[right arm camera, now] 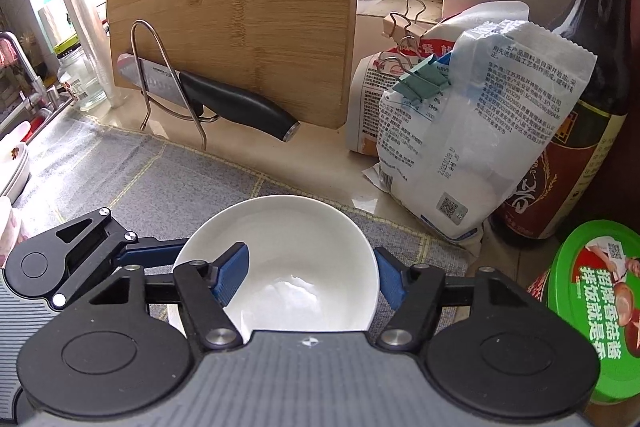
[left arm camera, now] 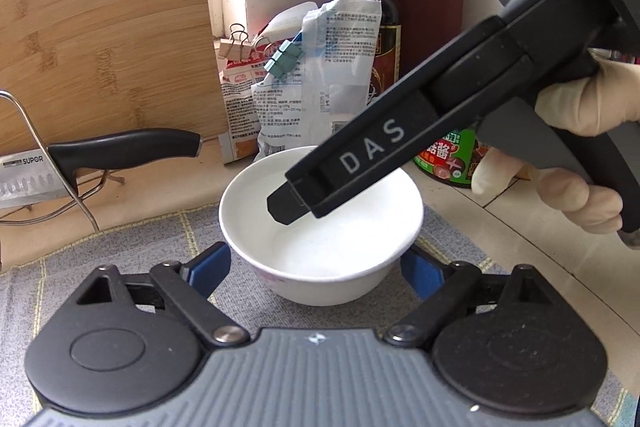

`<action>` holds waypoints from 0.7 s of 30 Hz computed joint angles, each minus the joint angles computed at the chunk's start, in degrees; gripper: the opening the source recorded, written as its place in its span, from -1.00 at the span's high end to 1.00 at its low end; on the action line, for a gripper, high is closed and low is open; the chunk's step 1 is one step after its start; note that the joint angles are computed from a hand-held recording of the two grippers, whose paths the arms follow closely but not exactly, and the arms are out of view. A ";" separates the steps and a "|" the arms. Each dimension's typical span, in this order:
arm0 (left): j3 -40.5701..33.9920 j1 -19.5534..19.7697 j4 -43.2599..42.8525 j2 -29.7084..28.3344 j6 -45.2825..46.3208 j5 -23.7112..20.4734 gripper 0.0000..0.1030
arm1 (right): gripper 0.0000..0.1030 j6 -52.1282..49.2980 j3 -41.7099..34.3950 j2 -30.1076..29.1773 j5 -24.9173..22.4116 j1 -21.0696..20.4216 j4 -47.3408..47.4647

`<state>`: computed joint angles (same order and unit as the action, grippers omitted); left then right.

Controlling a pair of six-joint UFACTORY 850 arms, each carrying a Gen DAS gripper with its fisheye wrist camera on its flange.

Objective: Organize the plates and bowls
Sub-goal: 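Grasp the pink-flower bowl rim with the right gripper, then carry the pink-flower bowl with the right gripper toward the stacked white bowls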

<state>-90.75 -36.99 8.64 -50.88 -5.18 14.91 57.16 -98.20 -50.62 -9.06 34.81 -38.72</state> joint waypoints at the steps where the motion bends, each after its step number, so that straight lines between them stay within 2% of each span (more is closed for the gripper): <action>1: -0.17 0.00 0.20 -0.08 -0.08 -0.13 -0.74 | -0.41 -0.54 -0.09 -0.02 -0.08 0.01 0.44; 16: -0.06 0.01 0.67 0.20 1.70 -0.69 -0.74 | -0.42 -8.23 -0.37 0.07 -0.92 0.04 6.93; 21: 1.25 -0.17 -1.96 1.40 4.69 -1.31 -0.74 | -0.42 -9.58 0.20 0.68 -0.80 0.32 8.06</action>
